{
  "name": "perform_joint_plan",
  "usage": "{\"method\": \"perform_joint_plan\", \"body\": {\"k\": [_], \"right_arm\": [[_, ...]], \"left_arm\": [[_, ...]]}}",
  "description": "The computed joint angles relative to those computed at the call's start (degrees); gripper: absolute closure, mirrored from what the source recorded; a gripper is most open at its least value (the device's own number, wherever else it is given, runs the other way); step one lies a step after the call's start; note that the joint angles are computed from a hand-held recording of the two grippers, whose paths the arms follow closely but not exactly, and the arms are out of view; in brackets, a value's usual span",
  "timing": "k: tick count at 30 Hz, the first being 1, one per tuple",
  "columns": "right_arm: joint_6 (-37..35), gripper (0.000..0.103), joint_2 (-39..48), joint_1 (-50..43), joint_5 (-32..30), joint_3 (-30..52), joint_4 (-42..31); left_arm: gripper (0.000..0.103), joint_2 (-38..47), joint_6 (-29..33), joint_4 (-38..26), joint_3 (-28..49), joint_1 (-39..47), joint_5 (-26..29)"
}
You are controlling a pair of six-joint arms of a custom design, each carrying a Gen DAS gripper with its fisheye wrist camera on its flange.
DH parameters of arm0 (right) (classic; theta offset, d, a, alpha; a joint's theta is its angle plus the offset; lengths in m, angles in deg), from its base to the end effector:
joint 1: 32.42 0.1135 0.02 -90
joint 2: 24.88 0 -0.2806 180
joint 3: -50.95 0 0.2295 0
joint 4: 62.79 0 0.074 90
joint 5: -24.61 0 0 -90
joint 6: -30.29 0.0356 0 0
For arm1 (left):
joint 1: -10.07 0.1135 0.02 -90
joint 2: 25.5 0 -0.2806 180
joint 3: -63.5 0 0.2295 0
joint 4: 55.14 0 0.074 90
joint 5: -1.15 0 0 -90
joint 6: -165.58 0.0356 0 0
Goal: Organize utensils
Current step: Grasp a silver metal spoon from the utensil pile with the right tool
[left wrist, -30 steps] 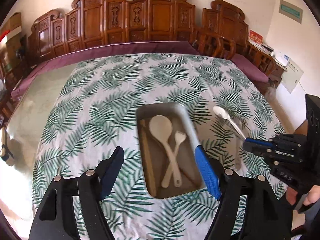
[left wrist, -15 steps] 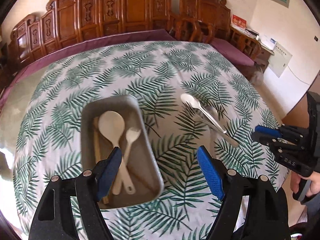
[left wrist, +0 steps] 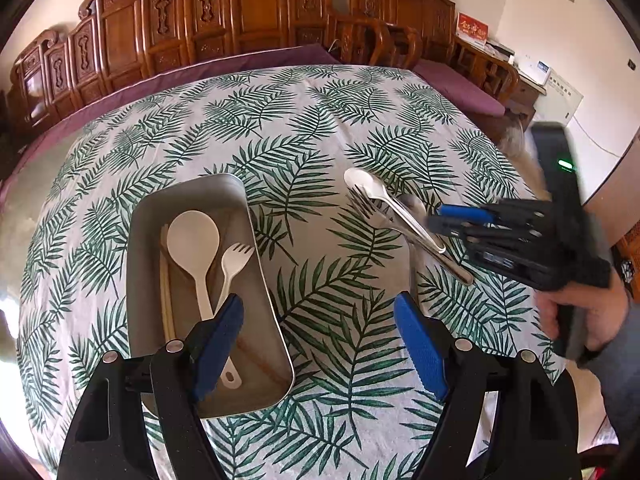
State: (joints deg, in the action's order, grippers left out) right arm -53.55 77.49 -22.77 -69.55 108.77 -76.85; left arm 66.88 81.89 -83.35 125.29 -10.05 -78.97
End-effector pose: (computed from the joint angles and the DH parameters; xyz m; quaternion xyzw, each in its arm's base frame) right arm 0.2960 0.0530 0.1331 -0.0391 0.9613 0.0718 0.2630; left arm 0.2662 -0.1040 0.1838 0.2419 0.9289 -0.1145 0.2560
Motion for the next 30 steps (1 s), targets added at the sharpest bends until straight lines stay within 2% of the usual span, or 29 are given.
{"method": "perform_joint_plan", "body": {"k": [2,6,12,16,19,30], "right_arm": [[0.04,0.083,3.38,-0.28,-0.05,2.81,-0.77],[0.13,0.083,6.31,-0.03,1.96,5.49,-2.9],[1.93,0.085,5.78,-1.6,1.02,2.43,-0.98],[2.64,0.089,5.73,-3.73,-2.74,1.58,-0.39],[1.59,0.093,4.94,-4.11,-4.32,1.31,-0.85],[-0.48,0.093,-4.68,-6.54,-4.77,-5.4,0.01]], "left_arm": [[0.029,0.12,0.05,-0.1,0.19,-0.4,-0.26],[0.029,0.05,-0.02,-0.03,-0.09,-0.68,-0.16],[0.029,0.92,-0.04,0.54,-0.58,-1.22,0.14],[0.029,1.47,-0.59,0.96,-0.36,-2.09,-0.15],[0.029,1.59,-0.98,1.1,-0.21,-2.56,-0.48],[0.029,5.92,-2.72,2.75,0.56,-5.33,-2.74]]}}
